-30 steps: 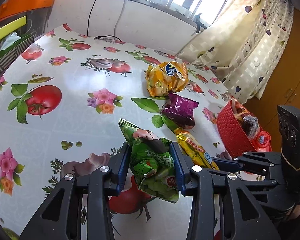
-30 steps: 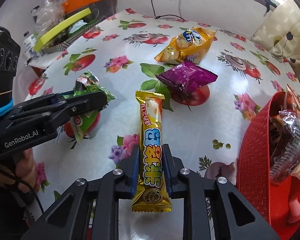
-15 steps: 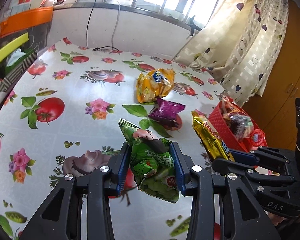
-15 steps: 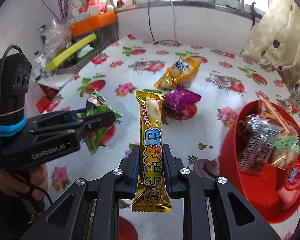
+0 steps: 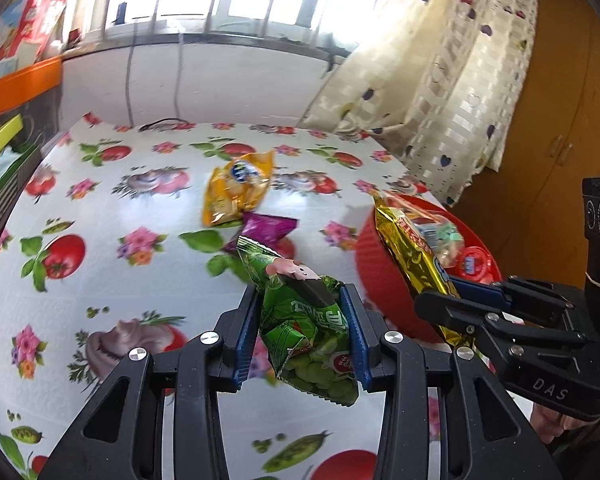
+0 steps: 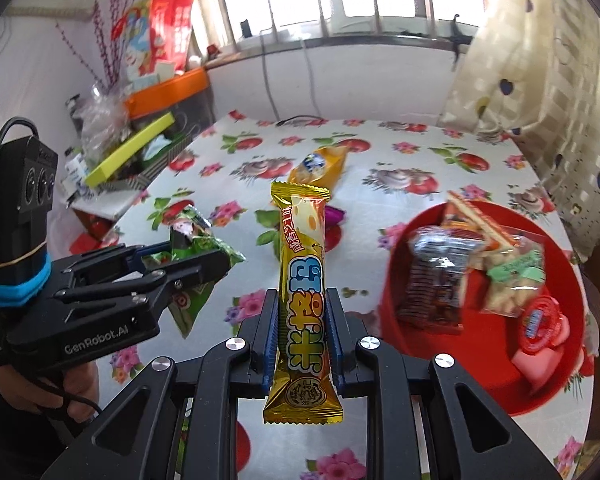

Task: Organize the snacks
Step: 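Carry the green candy bag and yellow wafer bar over the red basket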

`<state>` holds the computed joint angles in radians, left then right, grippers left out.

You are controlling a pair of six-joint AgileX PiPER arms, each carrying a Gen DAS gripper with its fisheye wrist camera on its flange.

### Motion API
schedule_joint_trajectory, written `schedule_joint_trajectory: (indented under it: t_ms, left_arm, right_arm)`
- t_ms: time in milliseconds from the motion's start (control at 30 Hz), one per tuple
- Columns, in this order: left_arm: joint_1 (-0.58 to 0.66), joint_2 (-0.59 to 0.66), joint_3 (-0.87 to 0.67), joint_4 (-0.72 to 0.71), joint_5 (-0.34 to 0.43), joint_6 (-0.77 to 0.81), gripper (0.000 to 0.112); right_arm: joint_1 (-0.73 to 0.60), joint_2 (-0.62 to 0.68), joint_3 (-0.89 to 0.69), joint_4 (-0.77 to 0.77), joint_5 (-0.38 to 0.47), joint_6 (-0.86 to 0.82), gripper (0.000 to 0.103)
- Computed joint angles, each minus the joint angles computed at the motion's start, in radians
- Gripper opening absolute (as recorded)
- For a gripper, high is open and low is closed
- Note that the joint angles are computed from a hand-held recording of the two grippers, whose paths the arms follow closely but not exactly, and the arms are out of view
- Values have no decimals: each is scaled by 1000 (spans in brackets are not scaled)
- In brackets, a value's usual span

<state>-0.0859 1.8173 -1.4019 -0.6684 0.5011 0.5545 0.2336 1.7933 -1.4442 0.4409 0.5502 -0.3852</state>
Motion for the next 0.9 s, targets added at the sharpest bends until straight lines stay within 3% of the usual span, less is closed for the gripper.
schedule_joint_trajectory:
  t_ms: [900]
  left_arm:
    - [-225, 204, -342, 180, 116, -157, 41]
  right_arm:
    - [-266, -51, 104, 149, -35, -113, 19]
